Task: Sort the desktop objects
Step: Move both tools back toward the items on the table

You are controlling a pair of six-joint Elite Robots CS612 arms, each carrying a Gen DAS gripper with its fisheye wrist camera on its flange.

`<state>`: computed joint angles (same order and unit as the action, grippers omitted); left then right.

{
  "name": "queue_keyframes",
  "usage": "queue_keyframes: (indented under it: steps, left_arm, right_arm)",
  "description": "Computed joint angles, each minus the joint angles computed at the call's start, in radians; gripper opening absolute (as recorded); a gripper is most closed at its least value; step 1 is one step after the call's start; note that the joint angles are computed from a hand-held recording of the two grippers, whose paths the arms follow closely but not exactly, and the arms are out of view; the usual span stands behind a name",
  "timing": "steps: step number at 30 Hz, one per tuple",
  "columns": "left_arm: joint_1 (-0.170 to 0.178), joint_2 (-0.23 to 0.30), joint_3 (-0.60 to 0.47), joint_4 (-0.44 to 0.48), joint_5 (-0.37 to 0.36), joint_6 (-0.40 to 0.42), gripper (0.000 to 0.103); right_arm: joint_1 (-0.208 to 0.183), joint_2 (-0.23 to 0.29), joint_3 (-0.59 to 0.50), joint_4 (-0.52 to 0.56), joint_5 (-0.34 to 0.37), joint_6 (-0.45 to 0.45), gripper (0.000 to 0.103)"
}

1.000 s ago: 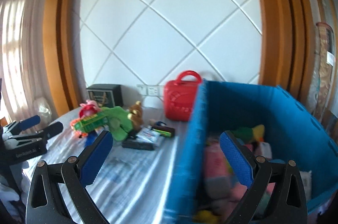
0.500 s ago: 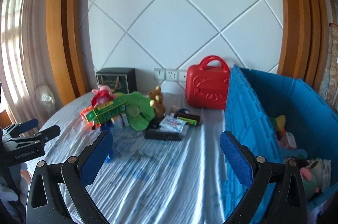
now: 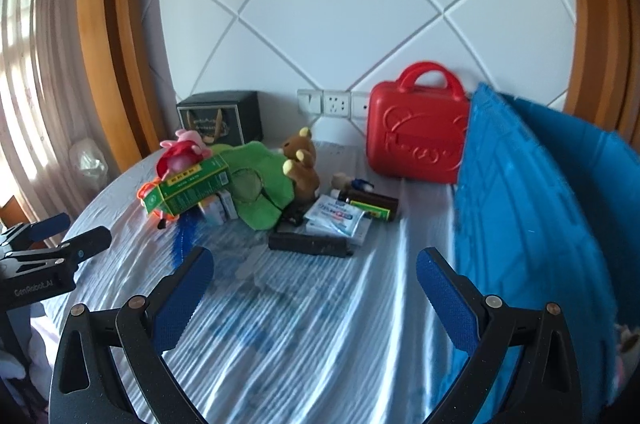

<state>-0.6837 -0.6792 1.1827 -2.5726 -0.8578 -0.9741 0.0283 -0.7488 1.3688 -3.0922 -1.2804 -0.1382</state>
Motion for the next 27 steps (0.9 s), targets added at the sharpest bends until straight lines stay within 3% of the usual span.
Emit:
queue_keyframes:
  steps: [7, 12, 21, 27]
  left_arm:
    - [0.033, 0.073, -0.131, 0.1, -0.065, 0.022, 0.096]
    - [0.068, 0.14, -0.233, 0.121, -0.134, 0.117, 0.096]
    - [0.138, 0.305, -0.479, 0.19, -0.348, 0.284, 0.096]
    - [0.171, 0.463, -0.75, 0.329, -0.439, 0.356, 0.096]
  right_arm:
    - [-0.004, 0.082, -0.126, 0.141, -0.008, 0.019, 0.103]
    - [0.005, 0.128, -0.189, 0.203, -0.078, 0.049, 0.103]
    - [0.024, 0.234, -0.351, 0.368, -0.22, 0.135, 0.103]
    - [0.031, 0.352, -0.544, 0.523, -0.28, 0.163, 0.103]
